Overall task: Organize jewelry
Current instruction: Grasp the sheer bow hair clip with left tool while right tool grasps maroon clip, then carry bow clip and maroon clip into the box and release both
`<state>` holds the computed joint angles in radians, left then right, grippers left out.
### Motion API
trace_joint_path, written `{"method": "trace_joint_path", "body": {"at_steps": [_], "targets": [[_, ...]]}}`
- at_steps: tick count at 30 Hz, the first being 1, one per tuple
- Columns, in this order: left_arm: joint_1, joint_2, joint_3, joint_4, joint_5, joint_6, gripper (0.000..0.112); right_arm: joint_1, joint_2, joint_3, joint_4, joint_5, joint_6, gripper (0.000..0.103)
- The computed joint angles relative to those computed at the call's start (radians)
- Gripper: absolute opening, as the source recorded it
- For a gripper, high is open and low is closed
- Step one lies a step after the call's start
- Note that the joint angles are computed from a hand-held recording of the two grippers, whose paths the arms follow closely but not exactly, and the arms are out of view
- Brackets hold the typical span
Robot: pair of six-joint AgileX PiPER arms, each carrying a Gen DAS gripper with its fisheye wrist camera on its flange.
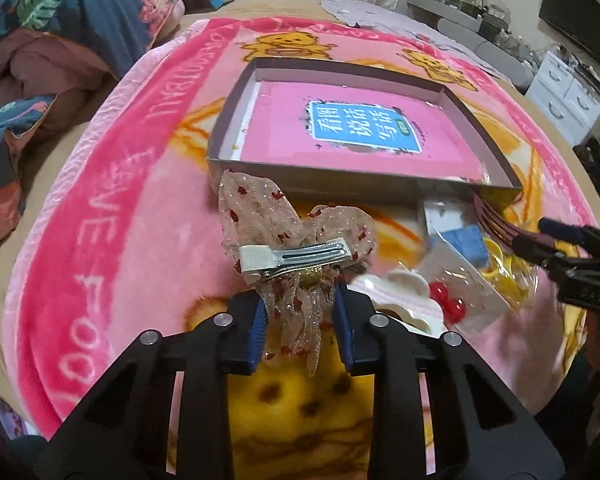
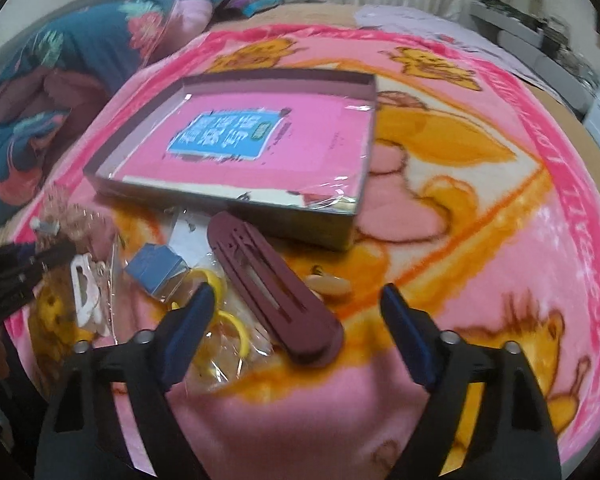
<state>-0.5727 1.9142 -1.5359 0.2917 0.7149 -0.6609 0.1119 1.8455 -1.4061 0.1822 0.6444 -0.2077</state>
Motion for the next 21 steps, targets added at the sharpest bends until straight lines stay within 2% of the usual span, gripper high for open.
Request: {"method": "trace_joint_path", "body": {"at_steps": [7,12,17,21], "targets": [[0.064,-0.002,-0.026,-0.074,-0.002,0.066,0.019,0.016,0.053,-0.051,-0.063,0.017,-0.001,0.058],[0.106,0.002,-0.058,-0.140,0.007,0.120,0.019,-0.019,0.029,-0.016,-0.011,0.024,-0.048,0.051],[0.131,0.002,-0.084,-0.180,0.012,0.159,0.018,-0.066,-0.030,0.060,0.031,0.019,-0.051,0.051],[0.143,0.007,-0.109,-0.196,0.018,0.172,0.018,-0.092,-0.086,0.128,0.036,0.003,-0.033,0.055]]}}
